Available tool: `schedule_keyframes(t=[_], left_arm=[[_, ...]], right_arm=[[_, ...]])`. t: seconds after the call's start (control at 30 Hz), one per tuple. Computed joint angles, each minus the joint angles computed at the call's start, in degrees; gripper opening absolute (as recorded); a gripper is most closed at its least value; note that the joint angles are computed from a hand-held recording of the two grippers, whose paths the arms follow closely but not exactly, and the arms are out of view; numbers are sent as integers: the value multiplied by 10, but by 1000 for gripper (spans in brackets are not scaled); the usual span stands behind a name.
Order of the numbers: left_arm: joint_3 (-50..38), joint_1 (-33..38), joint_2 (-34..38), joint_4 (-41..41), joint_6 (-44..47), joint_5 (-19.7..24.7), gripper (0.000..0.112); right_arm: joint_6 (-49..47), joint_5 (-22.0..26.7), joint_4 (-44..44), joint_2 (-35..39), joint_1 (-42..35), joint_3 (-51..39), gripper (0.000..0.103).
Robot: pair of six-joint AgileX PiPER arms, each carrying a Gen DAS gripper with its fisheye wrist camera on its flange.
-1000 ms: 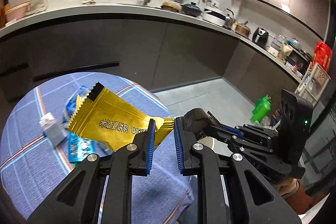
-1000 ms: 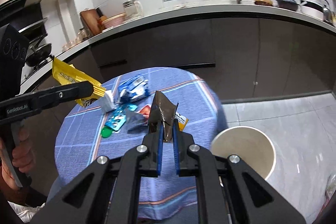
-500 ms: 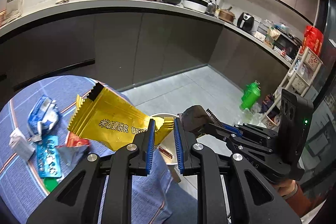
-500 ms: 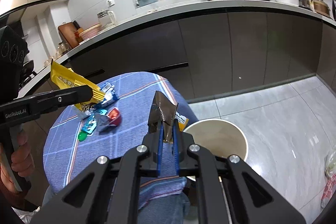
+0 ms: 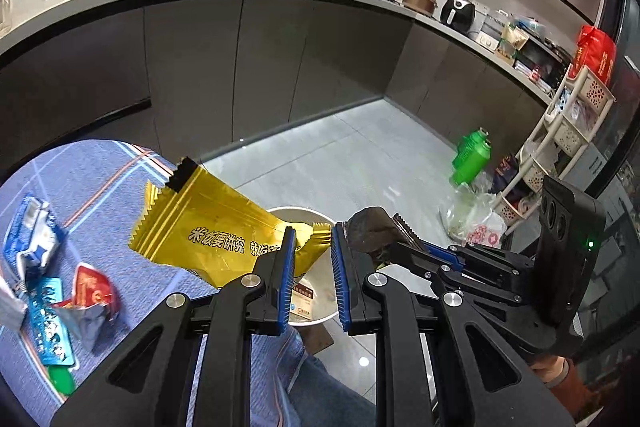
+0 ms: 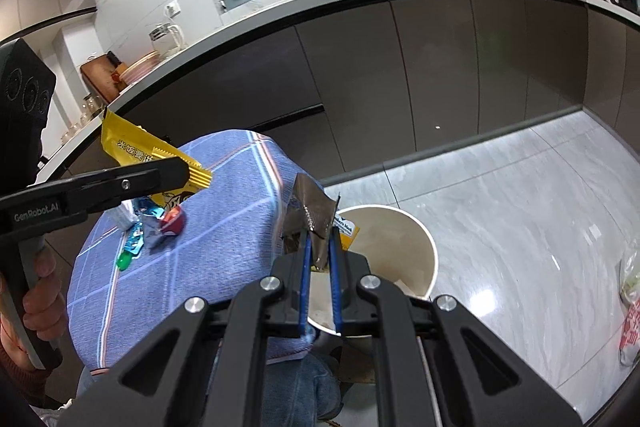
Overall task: Collect trash
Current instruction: 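Carry both held wrappers over the white bin on the floor, then open both tools to drop the wrappers into the white bin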
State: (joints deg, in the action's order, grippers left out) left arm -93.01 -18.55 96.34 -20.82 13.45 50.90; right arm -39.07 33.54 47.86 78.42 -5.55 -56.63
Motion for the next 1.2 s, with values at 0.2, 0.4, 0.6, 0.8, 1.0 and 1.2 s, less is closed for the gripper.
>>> schedule_keyframes(t=[0.2, 0.4, 0.6, 0.8, 1.0, 1.2], left_arm=[[-50, -17, 62, 4, -8, 12, 16], [-109, -20, 131, -19, 13, 36, 17], [-180, -26, 207, -21, 17, 65, 17], [-221, -33, 259, 1, 5, 70, 26], [-202, -33, 252, 18, -21, 19, 82], [-176, -37, 233, 59, -63, -12, 94]], right_arm=[[0, -12, -2, 29, -11, 4, 10], [0, -21, -7, 71, -22, -1, 10], [10, -44, -21, 126, -10, -11, 11], [-9, -46, -7, 182, -5, -28, 15], [-45, -83, -12, 190, 12, -19, 64], [-64, -107, -7, 178, 20, -1, 100]])
